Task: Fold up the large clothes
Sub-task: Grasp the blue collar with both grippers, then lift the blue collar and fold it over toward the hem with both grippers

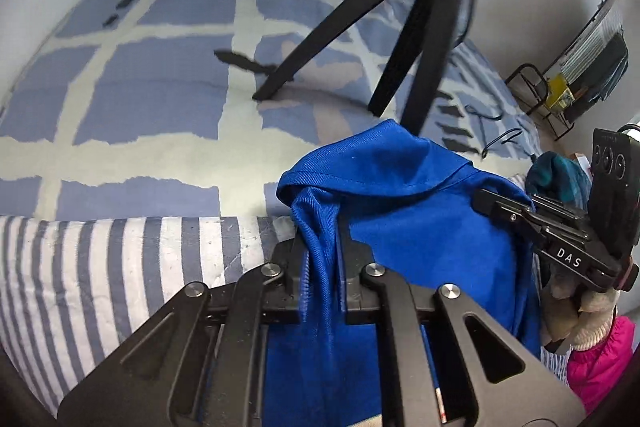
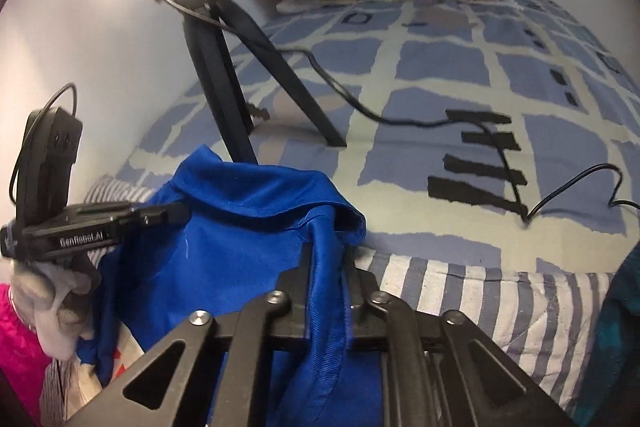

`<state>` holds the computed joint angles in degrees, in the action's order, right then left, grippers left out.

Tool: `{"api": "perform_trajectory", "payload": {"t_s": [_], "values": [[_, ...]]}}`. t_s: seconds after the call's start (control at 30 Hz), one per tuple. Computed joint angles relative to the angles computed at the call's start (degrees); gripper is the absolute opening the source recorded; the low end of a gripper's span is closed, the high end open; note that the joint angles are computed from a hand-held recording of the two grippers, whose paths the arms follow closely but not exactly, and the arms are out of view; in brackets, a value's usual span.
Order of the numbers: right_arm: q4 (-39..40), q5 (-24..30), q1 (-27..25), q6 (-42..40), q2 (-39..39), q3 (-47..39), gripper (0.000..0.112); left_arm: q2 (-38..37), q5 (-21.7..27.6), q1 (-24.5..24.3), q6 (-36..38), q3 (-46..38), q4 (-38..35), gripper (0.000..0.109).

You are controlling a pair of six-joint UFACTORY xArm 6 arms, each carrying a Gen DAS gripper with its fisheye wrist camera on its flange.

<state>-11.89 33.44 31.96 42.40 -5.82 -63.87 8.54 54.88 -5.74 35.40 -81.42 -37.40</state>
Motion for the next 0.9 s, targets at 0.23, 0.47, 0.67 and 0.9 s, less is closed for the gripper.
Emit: {"api": "perform_trajectory", "payload": {"t_s": [0.23,0.47,0.67,0.9], "values": [[-8.50,0.43,2.35,9.13,-4.49,-0.02,0.005,-8.86,0.30,2.10,3.53,5.13,-5.52,0.006],[-16.55,6.27,8.63,14.96,-9.68,-1.99,0.003,-19.42,4.72,5.42,5.76,9.98,-7.92,0.006],[-21.54,14.62,16.97,21.04,-14.60,-3.74,0.002,-30.52,10.83,9.64,6.68,15.18,-7.56,0.005],[-25.71,28.30,30.27,26.79,-16.23,-8.93,0.001,-43.95,23.11,19.05,7.38,20.84,-8.69,0.002]]}}
